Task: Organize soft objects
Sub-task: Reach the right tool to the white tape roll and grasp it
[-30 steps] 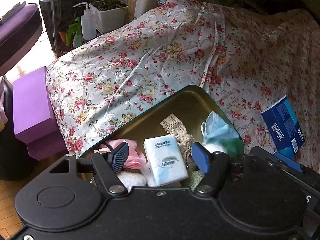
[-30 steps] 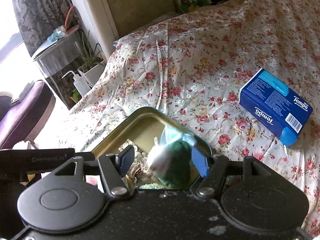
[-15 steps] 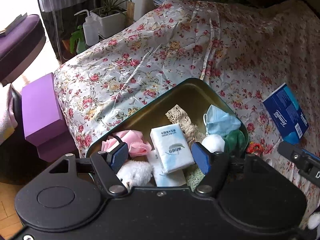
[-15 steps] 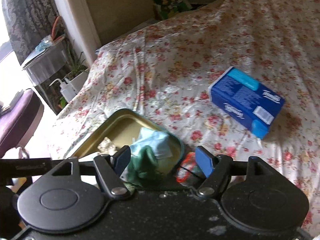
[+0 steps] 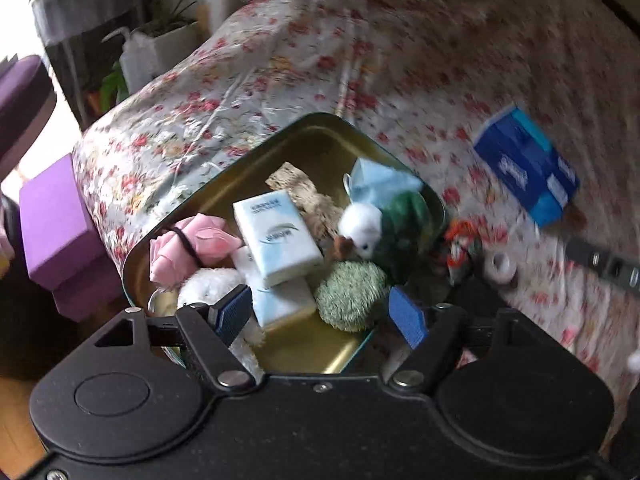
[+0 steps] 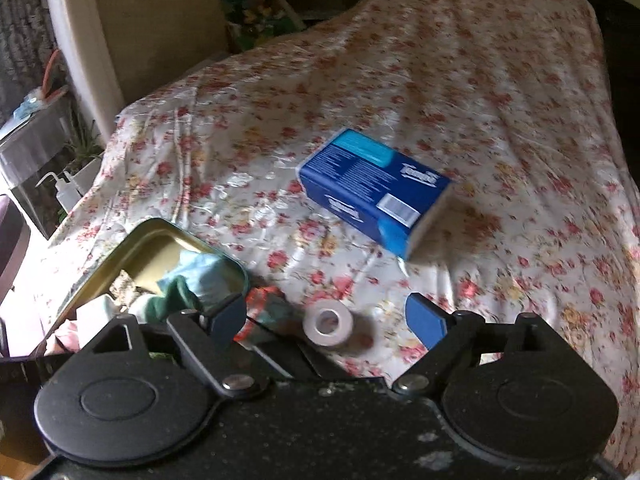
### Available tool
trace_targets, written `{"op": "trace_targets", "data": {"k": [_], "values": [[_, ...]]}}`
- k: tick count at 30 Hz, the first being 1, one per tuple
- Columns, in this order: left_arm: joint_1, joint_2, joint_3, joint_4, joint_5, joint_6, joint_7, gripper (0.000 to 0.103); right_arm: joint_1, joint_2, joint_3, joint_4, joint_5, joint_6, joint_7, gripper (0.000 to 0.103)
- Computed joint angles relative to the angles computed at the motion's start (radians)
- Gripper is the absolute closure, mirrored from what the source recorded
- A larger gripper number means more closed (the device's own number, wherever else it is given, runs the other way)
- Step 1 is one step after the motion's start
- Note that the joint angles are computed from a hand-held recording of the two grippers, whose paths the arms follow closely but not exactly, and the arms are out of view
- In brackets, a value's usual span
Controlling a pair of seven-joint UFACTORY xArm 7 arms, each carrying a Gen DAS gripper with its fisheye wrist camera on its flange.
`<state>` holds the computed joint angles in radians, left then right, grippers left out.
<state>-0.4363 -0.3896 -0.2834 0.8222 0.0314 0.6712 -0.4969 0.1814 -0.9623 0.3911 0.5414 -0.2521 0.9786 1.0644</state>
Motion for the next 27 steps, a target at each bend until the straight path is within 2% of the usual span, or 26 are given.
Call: {"op": "trace_targets", "data": {"k": [3, 6, 9, 11, 12, 14, 16, 19, 22, 27], "values": [[0.001, -0.005, -0.034, -0.008, 0.049, -0.004, -0.021, 0.032, -0.005, -0.002, 0.011, -0.009, -0.010, 0.020, 0.006, 0.013], [-0.030, -0.010, -0.019, -0.022, 0.010, -0.020, -0.004, 0.032, -0.018, -0.001, 0.031, -0.023, -0.045, 0.015, 0.016, 0.000], [-0.060, -0.007, -0.005, -0.028, -0.038, -0.028, 0.025, 0.031, -0.065, 0.012, 0.089, -0.019, -0.107, 0.037, 0.069, 0.000], [-0.064, -0.006, -0.013, -0.028, -0.036, -0.037, 0.033, 0.030, -0.108, 0.029, 0.141, -0.012, -0.165, 0.061, 0.132, 0.000], [-0.057, -0.010, -0.025, -0.032, -0.019, -0.049, 0.023, 0.028, -0.113, 0.048, 0.139, -0.005, -0.181, 0.072, 0.138, 0.000], [-0.041, -0.026, -0.048, -0.049, 0.019, -0.084, -0.009, 0.018, -0.080, 0.109, 0.064, 0.011, -0.169, 0.072, 0.076, 0.000], [-0.033, -0.040, -0.056, -0.068, 0.041, -0.127, -0.032, 0.014, -0.051, 0.161, -0.009, 0.013, -0.142, 0.041, 0.023, 0.002], [-0.054, -0.037, -0.029, -0.063, 0.012, -0.129, -0.011, 0.014, -0.052, 0.228, -0.031, 0.016, -0.141, 0.016, 0.009, 0.011], [-0.073, -0.034, -0.006, -0.058, -0.031, -0.122, 0.016, 0.014, -0.053, 0.308, -0.059, 0.030, -0.136, -0.014, 0.002, 0.011], [-0.068, -0.032, -0.011, -0.054, -0.042, -0.108, 0.022, 0.014, -0.048, 0.400, -0.107, 0.034, -0.111, -0.086, 0.012, 0.013]]}}
